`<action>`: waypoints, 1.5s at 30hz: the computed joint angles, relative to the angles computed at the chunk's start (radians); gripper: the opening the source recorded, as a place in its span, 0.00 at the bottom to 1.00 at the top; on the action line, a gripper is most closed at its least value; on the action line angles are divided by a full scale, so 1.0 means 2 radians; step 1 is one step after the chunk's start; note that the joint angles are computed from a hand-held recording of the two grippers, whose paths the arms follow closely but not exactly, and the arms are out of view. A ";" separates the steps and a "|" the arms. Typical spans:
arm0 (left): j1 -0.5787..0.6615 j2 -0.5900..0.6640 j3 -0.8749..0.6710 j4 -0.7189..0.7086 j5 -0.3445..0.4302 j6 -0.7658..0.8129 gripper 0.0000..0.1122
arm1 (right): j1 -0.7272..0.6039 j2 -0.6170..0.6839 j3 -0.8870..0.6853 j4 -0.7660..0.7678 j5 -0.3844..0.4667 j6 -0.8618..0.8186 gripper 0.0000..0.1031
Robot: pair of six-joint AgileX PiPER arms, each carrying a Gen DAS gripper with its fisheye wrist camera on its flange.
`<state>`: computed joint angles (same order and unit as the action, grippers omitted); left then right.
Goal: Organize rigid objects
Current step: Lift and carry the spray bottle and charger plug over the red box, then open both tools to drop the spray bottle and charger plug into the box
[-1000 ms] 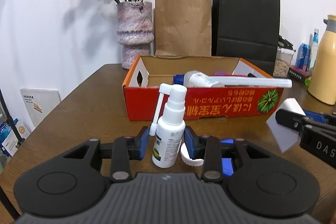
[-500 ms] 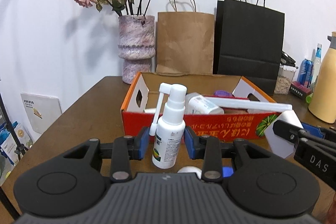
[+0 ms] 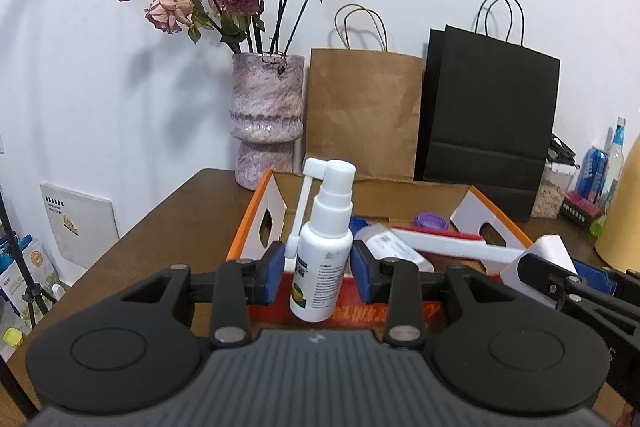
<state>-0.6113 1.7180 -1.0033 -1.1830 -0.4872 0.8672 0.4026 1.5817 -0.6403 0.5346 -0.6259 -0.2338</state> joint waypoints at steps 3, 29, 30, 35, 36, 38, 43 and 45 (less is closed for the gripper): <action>0.004 0.012 -0.019 -0.005 0.004 0.006 0.33 | -0.007 0.010 -0.014 -0.012 -0.001 0.007 0.26; 0.047 0.157 -0.230 -0.121 0.045 0.158 0.33 | -0.073 0.161 -0.218 -0.119 0.065 0.061 0.26; 0.049 0.163 -0.239 -0.127 0.046 0.166 0.33 | -0.074 0.166 -0.225 -0.121 0.068 0.061 0.26; 0.056 0.188 -0.278 -0.158 0.050 0.206 0.33 | -0.079 0.190 -0.265 -0.125 0.084 0.056 0.26; 0.057 0.194 -0.286 -0.165 0.050 0.215 0.33 | -0.080 0.195 -0.271 -0.126 0.087 0.055 0.26; 0.059 0.204 -0.303 -0.183 0.051 0.238 0.33 | -0.082 0.204 -0.286 -0.127 0.098 0.054 0.26; 0.064 0.225 -0.336 -0.218 0.055 0.282 0.33 | -0.085 0.222 -0.315 -0.127 0.113 0.048 0.26; 0.065 0.233 -0.348 -0.231 0.056 0.299 0.33 | -0.087 0.228 -0.326 -0.128 0.120 0.047 0.26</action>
